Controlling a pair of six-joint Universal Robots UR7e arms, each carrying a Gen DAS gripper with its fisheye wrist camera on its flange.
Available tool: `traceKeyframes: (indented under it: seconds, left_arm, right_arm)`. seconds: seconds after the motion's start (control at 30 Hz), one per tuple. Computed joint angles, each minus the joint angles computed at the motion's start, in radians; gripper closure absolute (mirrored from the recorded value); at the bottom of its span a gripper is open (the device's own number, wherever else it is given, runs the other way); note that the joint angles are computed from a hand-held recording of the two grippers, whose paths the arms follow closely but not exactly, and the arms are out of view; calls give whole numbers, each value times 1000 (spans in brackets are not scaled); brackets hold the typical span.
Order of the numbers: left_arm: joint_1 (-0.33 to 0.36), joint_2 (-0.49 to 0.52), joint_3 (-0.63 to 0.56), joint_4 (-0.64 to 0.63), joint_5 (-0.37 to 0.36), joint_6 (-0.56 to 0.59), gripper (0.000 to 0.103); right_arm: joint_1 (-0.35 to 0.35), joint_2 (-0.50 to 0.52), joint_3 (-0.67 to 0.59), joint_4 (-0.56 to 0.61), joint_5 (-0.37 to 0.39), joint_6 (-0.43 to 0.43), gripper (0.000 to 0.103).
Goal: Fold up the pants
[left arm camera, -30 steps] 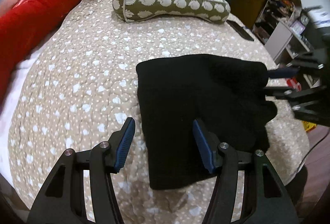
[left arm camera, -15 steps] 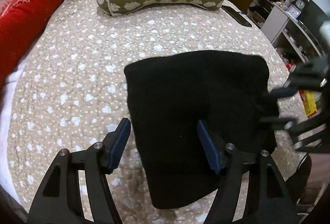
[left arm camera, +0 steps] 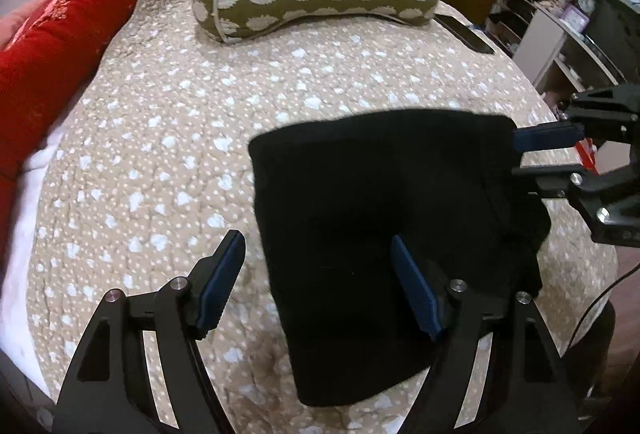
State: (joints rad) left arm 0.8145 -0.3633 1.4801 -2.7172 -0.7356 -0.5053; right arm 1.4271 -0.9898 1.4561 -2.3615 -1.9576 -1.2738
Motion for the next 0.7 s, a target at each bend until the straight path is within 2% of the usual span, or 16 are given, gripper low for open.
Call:
traceKeyframes:
  seconds: [0.1,0.2,0.33,0.5,0.7]
  left_arm:
    - [24,3,-25,2,-35,1,27]
    - [38,13,-48,11,-56,-4,26]
    - [35,23,-59,18,-51,-3,26]
    - [18,11,-33,16,-29,-17,26]
    - [-9,-18,31,-27,-23,-17,26]
  right_arm:
    - [3,38,-30,-25,-12,31,73]
    - [4,97,-62,-34,-85,52,73]
    - [-2,114,-74,-38,-87,58,73]
    - [9,81,-31,-66,-104,16,73]
    - [7,-6,76,-90,-115,-77,73]
